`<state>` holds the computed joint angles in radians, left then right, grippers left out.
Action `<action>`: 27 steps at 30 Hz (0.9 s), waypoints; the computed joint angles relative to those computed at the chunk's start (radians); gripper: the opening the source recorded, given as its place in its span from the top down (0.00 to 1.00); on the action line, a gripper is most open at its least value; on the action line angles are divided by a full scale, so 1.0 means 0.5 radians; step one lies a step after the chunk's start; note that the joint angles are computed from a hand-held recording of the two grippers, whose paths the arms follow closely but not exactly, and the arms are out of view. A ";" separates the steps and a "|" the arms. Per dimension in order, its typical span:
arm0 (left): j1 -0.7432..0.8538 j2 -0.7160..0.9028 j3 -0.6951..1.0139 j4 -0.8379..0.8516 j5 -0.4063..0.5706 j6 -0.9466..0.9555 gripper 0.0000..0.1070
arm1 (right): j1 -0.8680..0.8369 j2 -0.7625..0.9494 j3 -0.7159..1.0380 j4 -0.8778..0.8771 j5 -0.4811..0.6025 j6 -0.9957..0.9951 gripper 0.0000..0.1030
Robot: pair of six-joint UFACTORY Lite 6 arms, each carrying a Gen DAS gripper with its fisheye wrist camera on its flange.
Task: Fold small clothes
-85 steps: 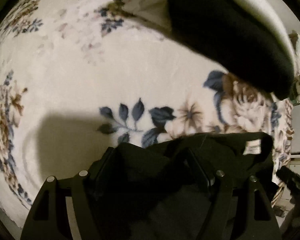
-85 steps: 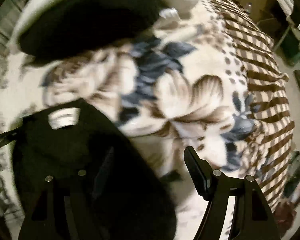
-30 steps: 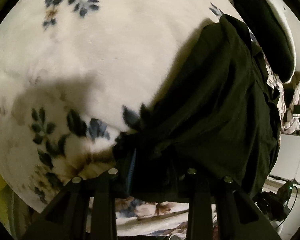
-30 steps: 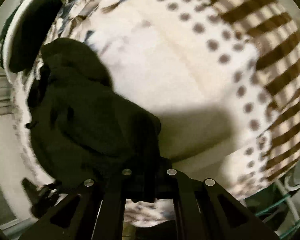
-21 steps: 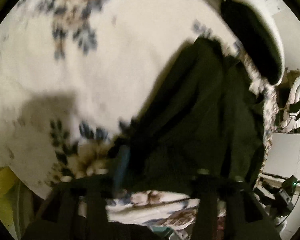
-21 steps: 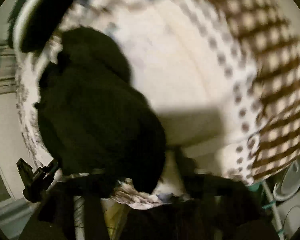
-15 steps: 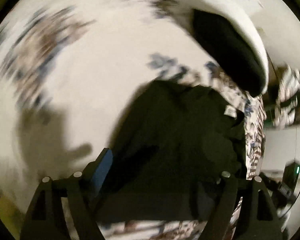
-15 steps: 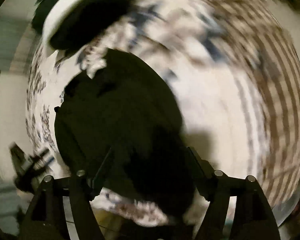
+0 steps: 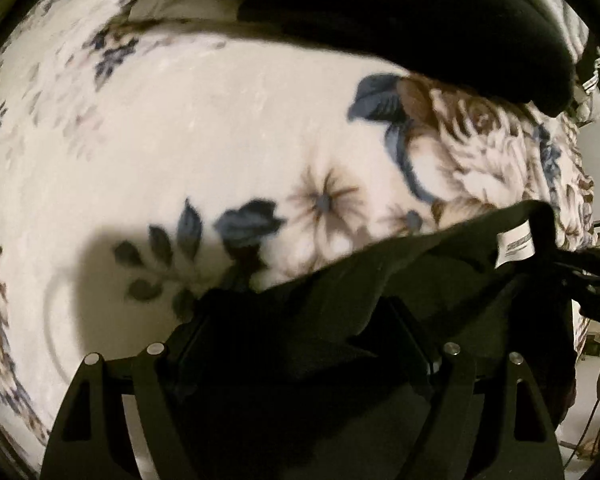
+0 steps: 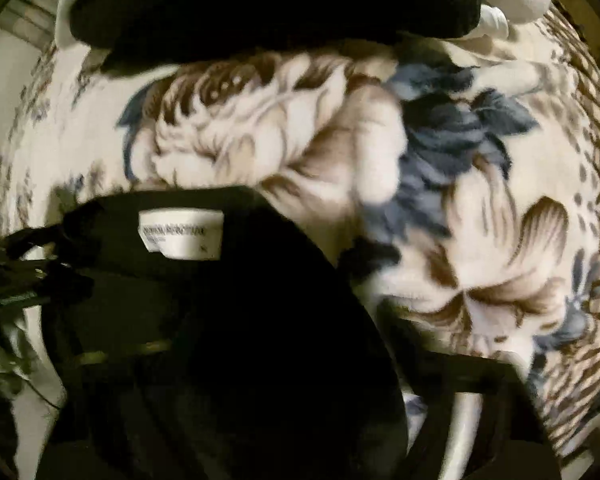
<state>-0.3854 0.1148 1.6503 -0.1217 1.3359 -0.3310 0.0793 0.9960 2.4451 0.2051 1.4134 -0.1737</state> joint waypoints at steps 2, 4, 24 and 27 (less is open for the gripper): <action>-0.028 -0.089 -0.072 0.010 -0.059 0.059 0.70 | -0.003 -0.073 -0.104 0.108 -0.027 -0.054 0.89; -0.049 -0.151 -0.121 -0.023 -0.097 0.083 0.86 | 0.033 -0.171 -0.229 0.104 -0.113 -0.098 0.92; -2.058 -1.445 -0.539 0.419 0.528 -2.231 0.87 | -0.566 -2.883 -2.770 0.391 0.304 -0.561 0.94; -2.563 -1.550 -0.863 0.511 0.411 -2.845 0.85 | -0.587 -3.184 -3.180 0.277 0.306 -0.638 0.93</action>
